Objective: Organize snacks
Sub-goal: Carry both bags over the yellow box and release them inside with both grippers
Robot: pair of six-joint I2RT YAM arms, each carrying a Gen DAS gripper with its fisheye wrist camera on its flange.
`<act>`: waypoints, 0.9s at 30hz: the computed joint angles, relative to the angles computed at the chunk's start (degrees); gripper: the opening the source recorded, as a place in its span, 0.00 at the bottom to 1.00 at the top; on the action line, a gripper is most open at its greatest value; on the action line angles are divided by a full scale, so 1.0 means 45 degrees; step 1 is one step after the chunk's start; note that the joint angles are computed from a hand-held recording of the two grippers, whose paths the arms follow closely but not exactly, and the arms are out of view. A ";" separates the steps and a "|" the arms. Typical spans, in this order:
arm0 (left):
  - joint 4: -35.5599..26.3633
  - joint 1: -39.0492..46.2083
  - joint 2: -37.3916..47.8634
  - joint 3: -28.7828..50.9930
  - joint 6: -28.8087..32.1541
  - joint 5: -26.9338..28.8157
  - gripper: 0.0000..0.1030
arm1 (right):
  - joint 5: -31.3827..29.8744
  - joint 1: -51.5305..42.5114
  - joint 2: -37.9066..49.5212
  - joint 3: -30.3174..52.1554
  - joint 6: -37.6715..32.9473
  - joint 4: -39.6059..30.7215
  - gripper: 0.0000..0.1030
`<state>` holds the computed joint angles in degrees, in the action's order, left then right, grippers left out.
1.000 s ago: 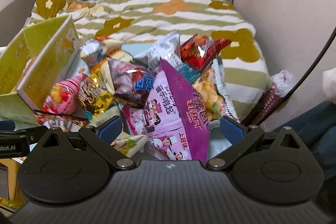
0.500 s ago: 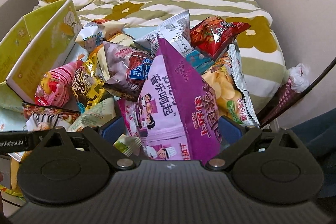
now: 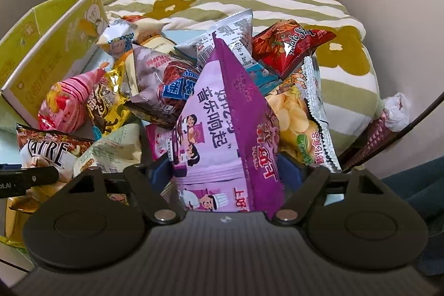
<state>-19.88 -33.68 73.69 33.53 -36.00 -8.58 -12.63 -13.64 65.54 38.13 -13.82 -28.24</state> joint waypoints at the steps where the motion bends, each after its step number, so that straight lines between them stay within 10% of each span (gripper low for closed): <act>1: -0.0099 -0.0083 -0.0114 0.0008 -0.0045 -0.0084 0.58 | -0.0112 -0.0086 -0.0048 0.0041 -0.0064 -0.0105 0.79; 16: -0.2407 -0.0975 -0.2203 0.1653 -0.0295 -0.1565 0.58 | -0.0989 -0.0205 -0.1587 0.1843 -0.0034 -0.2124 0.68; 27: -0.2474 0.2872 -0.2797 0.3507 0.3079 -0.0260 0.58 | 0.0247 0.3475 0.0262 0.4783 0.2164 -0.1302 0.68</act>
